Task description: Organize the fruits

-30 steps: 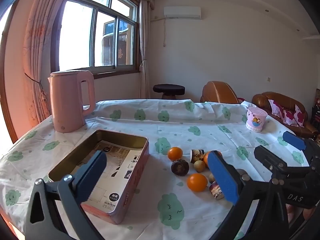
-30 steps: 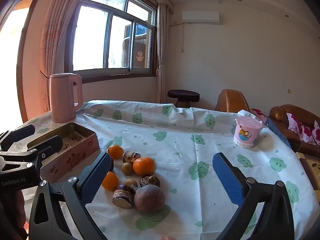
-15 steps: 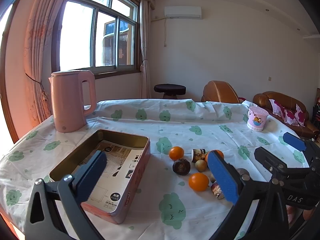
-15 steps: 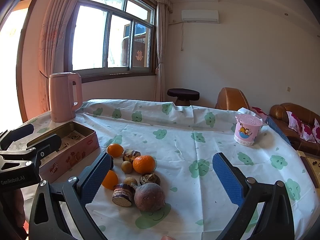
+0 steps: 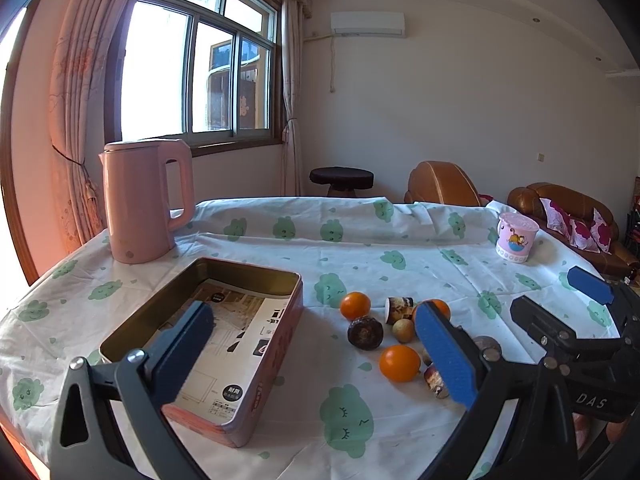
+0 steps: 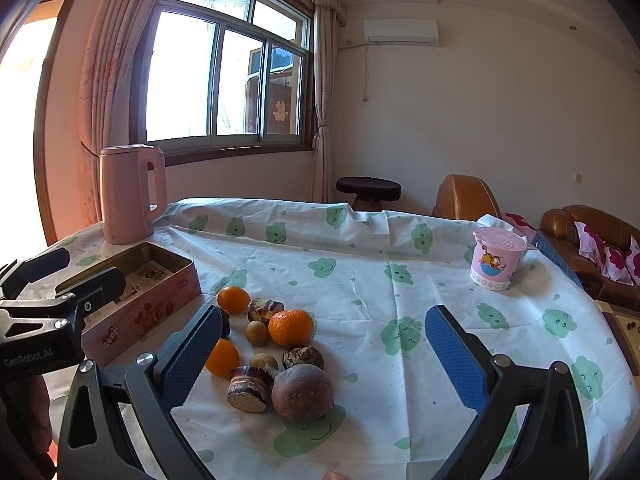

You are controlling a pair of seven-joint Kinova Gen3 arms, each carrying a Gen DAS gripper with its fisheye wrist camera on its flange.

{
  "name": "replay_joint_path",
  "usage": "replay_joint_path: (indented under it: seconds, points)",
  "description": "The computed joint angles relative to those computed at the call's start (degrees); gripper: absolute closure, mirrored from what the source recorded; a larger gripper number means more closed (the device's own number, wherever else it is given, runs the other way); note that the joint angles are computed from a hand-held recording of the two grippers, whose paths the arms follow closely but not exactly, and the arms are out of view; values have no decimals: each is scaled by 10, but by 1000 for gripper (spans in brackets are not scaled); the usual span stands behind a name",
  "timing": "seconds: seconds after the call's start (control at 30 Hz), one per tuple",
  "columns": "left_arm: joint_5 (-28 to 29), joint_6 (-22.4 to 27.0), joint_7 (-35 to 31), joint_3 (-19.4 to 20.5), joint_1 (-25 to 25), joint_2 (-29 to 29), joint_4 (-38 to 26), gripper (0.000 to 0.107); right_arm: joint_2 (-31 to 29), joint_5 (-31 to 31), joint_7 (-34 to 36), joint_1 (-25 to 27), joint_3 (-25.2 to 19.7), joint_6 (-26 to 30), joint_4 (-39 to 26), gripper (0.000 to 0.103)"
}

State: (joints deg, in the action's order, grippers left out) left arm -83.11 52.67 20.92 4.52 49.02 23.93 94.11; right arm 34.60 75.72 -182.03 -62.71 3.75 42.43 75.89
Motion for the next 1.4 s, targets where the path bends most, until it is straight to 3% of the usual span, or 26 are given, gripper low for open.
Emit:
replay_joint_path:
  seconds: [1.03,1.4]
  points:
    - [4,-2,5,-1,-3,1,5,5,6,-5,4,-5,2,-3,-4,1]
    - [35,-25,-25,-5,-13,13,-6,5,10,-33,32,9,0,-27,-5,1]
